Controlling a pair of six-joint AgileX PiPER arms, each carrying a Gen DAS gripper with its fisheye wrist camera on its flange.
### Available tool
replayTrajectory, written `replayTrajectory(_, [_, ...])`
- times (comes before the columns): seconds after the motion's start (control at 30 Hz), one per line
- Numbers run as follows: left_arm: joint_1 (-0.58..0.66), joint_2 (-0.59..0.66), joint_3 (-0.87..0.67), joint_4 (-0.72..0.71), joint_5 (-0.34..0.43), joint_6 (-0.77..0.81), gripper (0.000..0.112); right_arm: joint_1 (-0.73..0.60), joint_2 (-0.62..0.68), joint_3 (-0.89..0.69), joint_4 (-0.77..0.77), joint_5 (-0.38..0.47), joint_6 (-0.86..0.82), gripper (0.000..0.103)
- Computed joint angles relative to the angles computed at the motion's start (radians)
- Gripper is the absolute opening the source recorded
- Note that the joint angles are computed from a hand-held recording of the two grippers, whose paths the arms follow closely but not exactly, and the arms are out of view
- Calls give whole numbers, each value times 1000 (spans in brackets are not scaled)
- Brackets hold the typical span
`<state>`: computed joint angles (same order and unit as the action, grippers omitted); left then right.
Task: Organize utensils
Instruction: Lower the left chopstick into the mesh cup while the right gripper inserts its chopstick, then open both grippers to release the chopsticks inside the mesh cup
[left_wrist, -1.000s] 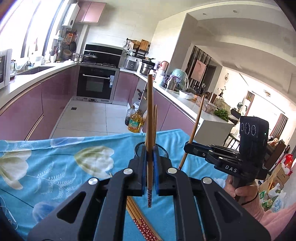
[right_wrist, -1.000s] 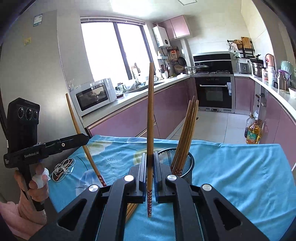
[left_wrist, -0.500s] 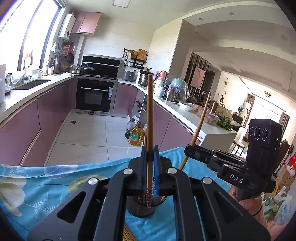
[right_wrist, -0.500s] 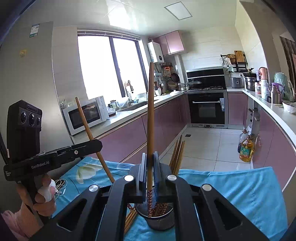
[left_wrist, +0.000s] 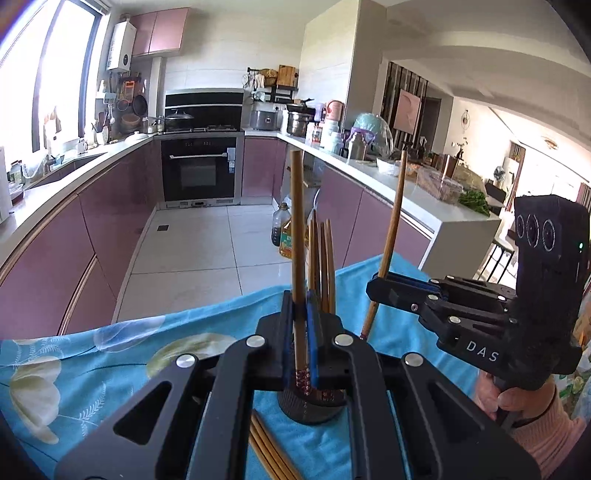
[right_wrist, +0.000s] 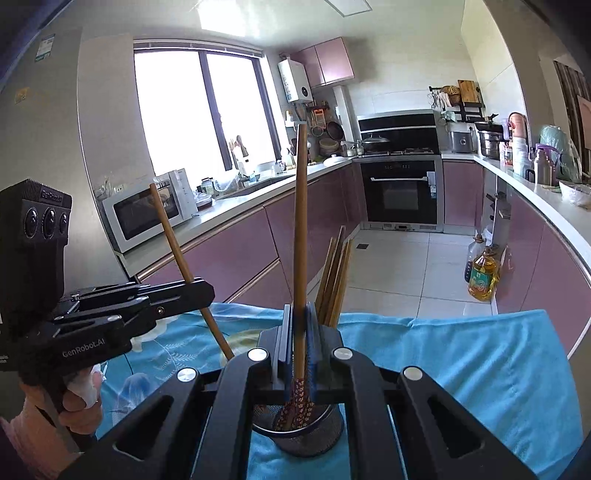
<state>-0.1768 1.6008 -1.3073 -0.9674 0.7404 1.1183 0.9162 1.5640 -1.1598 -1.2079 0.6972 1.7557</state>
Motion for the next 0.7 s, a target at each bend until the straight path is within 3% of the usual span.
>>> replayTrajectory(0.33, [-79,85,-24,145,-42,-63,7,-70,46,-8,228,-92,-151,6])
replayTrajectory(0.57, [-95,115,-32,168,-73,-106,8,-81,36,5,218,-97,-117,8])
replayTrajectory(0.63, [-89,115,-23,157,-78,-97,8,-75,32,8,206,-92,-102,17])
replayTrajectory(0.7, [-78,108,-8,145,-76,-86,9,-65,28,11,190,-77,-89,18])
